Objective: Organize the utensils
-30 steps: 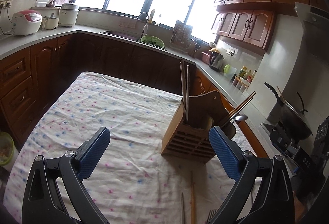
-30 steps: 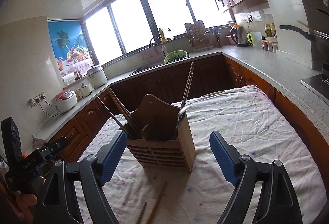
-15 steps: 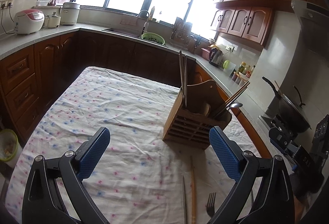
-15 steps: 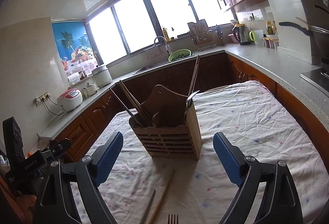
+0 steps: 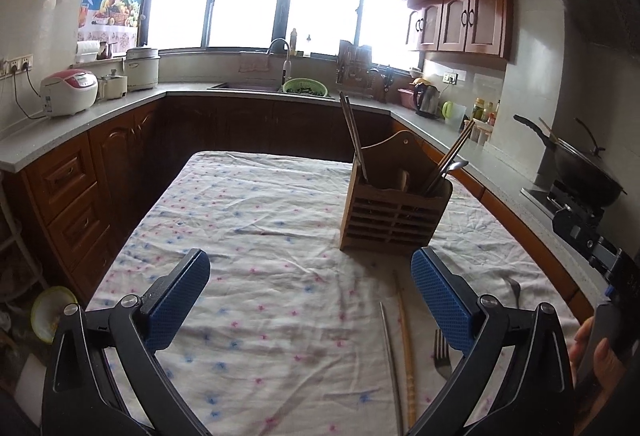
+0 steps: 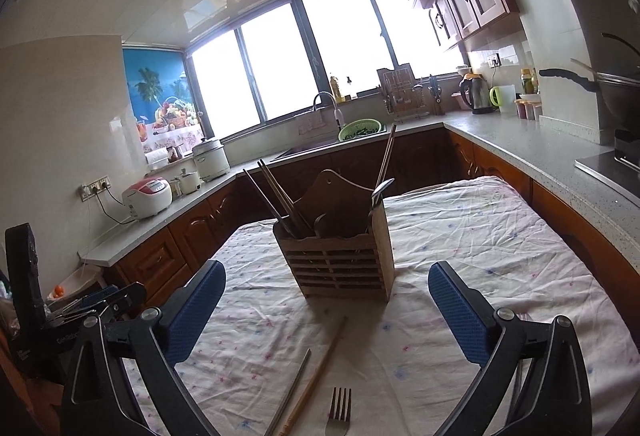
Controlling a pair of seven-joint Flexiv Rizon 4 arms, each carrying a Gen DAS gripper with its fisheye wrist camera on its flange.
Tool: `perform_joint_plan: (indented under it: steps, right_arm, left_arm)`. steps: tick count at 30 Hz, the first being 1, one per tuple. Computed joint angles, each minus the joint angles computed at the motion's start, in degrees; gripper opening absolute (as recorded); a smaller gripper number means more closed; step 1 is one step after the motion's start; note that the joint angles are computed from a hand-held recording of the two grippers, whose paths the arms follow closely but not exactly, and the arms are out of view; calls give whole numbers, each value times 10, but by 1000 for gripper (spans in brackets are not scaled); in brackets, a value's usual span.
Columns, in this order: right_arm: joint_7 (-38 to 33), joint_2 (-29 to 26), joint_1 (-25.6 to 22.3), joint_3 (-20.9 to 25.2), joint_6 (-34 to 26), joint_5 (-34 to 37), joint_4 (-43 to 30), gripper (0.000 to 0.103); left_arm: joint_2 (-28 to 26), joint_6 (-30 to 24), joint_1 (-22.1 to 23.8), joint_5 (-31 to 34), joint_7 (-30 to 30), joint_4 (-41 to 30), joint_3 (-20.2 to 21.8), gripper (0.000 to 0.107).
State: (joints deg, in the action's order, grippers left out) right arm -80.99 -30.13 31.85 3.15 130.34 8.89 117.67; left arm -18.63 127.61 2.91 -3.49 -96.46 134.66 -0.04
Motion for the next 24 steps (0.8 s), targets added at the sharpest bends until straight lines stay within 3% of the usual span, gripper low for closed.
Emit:
perform_joint_plan:
  steps: [9,14,16,19,24]
  right_arm:
    - [-45,24,19,4,35,27,41,103]
    - [-117,84,56,-19,11,81,48,103]
    - [-138,95,58,-10,37,99,54,103]
    - [-147,83,51,17,100,119,69,103]
    - [-174,16,66,29,172,165,74,103]
  left_arm:
    - [27,41,6,38,-10,36,1,103]
    - [61,75,-20,19,21,50,14,103]
    - [63,89,-36,-2,40,58,17,103]
    - [32,147,-71,-62,59,79,18,103]
    - [-22,190,-75,-68,34,101,10,103]
